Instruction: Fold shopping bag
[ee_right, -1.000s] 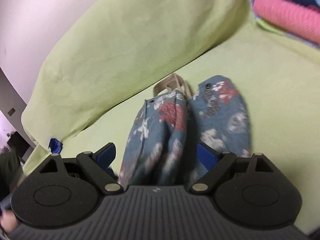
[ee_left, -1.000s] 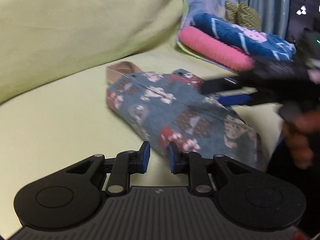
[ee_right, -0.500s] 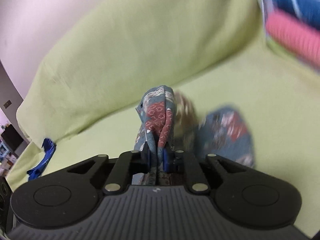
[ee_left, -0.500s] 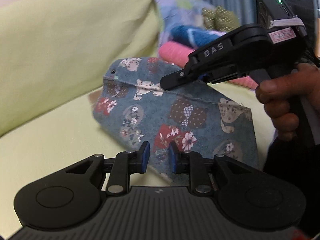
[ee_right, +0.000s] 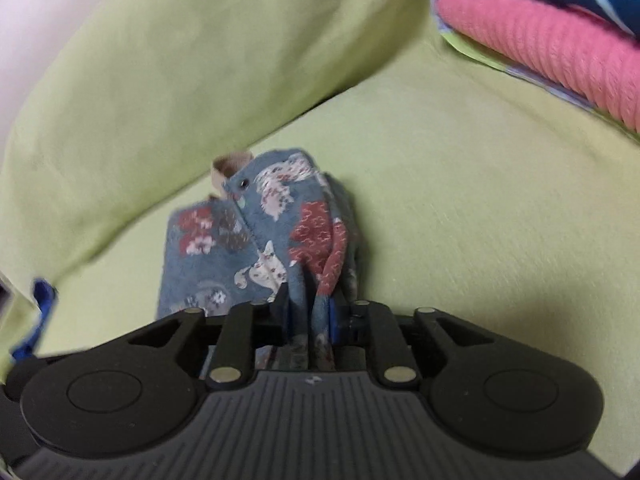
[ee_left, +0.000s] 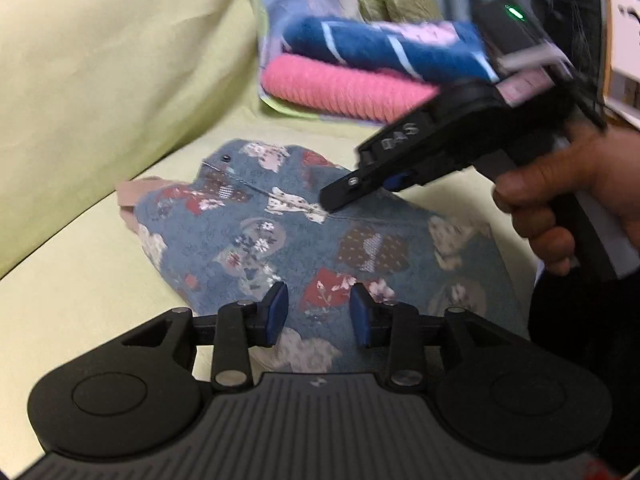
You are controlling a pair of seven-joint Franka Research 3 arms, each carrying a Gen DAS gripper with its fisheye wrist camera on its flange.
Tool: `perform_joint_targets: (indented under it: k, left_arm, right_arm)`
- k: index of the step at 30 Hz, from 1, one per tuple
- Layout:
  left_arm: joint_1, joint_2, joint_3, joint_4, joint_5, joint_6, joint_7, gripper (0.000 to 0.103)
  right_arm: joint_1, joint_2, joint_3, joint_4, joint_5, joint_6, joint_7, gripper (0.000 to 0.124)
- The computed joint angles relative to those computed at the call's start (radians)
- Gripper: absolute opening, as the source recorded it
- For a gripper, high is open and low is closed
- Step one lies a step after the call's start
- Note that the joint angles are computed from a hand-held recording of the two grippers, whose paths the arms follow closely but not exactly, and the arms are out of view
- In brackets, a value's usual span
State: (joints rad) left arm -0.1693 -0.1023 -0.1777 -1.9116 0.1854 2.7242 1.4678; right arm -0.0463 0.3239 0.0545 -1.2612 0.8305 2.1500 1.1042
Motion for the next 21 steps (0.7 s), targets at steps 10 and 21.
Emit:
perform_joint_targets:
  k: [10, 21]
  left_arm:
    - [0.061, 0.177, 0.023, 0.207, 0.027, 0.001, -0.043, 0.042]
    - [0.104, 0.303, 0.005, 0.330, -0.075, -0.073, 0.064, 0.046]
  right_arm:
    - [0.004, 0.066, 0.031, 0.082, 0.093, 0.086, -0.165, 0.027]
    - [0.018, 0.209, 0.053, 0.255, -0.116, 0.025, -0.133, 0.014]
